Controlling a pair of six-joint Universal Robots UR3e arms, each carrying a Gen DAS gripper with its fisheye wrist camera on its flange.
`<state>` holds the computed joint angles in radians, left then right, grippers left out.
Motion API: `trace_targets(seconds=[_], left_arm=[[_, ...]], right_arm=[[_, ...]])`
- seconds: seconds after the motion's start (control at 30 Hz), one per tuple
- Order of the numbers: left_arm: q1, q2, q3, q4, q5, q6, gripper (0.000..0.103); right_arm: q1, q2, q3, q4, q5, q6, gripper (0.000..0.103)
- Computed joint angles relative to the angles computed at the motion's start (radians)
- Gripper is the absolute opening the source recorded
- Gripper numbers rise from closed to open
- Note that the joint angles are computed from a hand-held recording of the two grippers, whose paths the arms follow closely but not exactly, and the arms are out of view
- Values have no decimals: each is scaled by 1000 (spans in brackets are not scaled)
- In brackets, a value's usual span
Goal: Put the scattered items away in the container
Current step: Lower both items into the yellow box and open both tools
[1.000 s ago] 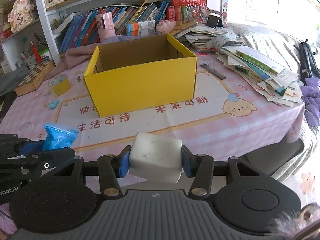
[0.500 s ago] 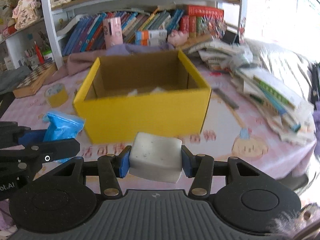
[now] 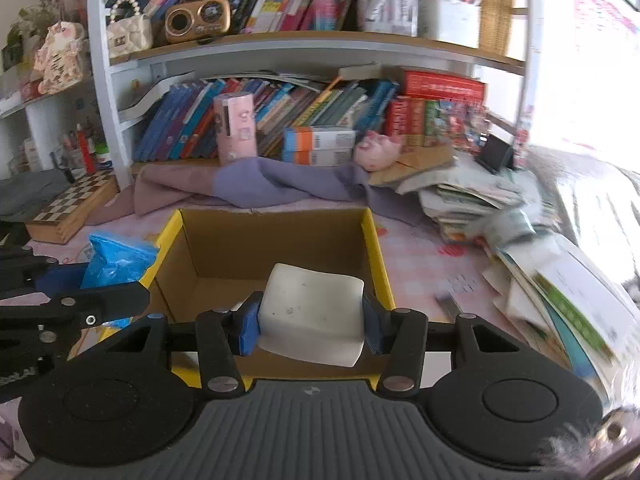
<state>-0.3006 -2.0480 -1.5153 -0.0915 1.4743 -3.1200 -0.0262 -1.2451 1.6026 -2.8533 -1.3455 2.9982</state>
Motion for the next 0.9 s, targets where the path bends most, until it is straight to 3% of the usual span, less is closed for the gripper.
trace_targets(seconds=[0.23,0.5,0.67,0.9], left_arm=[[-29,-168,261,-193,93,-19,22],[-49,-268,384,-351,84,-52,22],[-50,-297,425,-408,94,-57,22],[-45,-287,401,-391,85,-64,25]], right_arm=[[-2,239,-392,265,67,-94,48],[34,483,-759,508,75,-167,48],[52,617,-985,684,63,-190,48],[59,753,-1223,838,41,-166,48]])
